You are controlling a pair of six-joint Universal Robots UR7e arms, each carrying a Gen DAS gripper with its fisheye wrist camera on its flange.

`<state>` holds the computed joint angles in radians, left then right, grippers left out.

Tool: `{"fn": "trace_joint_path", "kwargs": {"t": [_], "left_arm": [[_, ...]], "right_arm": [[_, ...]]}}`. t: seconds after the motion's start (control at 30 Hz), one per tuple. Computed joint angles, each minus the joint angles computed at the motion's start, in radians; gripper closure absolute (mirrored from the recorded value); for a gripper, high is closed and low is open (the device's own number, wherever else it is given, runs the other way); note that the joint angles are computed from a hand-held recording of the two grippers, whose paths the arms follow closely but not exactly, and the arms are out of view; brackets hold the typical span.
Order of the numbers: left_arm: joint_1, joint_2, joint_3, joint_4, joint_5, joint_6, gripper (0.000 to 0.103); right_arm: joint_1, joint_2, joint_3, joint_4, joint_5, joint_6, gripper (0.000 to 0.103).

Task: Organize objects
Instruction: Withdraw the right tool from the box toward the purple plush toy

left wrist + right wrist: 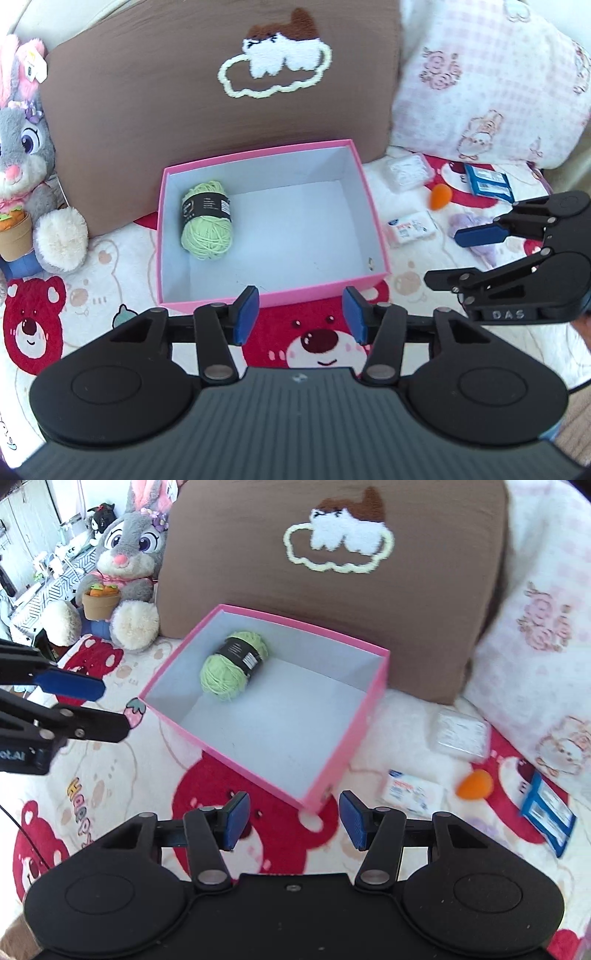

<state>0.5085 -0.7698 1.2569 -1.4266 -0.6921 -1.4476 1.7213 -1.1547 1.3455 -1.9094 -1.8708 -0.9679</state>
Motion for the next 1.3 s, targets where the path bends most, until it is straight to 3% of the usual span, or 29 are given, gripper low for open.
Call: {"fn": "trace_joint_path", "kwargs": {"t": [0.13,0.9,1.03,1.13,1.3], "left_arm": [[-0.016,0.025,-0.017,0.01,-0.012,0.012,0.045],[-0.024,0.105,0.021,-0.276,-0.126,0.222,0.028],[-0.023,0.131,0.007,-0.317,-0.132,0.273,0.024],[-0.017,0.157,-0.009,-0.349,-0.132,0.314,0.022],[-0.002,0.213,-0.056,-0.393,-0.112,0.389,0.016]], "right_arm": [[-0.017,-0.032,-0.005,0.006,-0.006,-0.03,0.042],[-0.085,-0.176,0.081,-0.026,-0.05,-0.139,0.024],[-0.124,-0.189,0.071,0.007,-0.003,-0.203,0.016],[-0.152,-0.186,0.077,-0.027,-0.003,-0.226,0.015],[-0.197,-0.177,0.042,-0.02,0.101,-0.234,0.015]]}}
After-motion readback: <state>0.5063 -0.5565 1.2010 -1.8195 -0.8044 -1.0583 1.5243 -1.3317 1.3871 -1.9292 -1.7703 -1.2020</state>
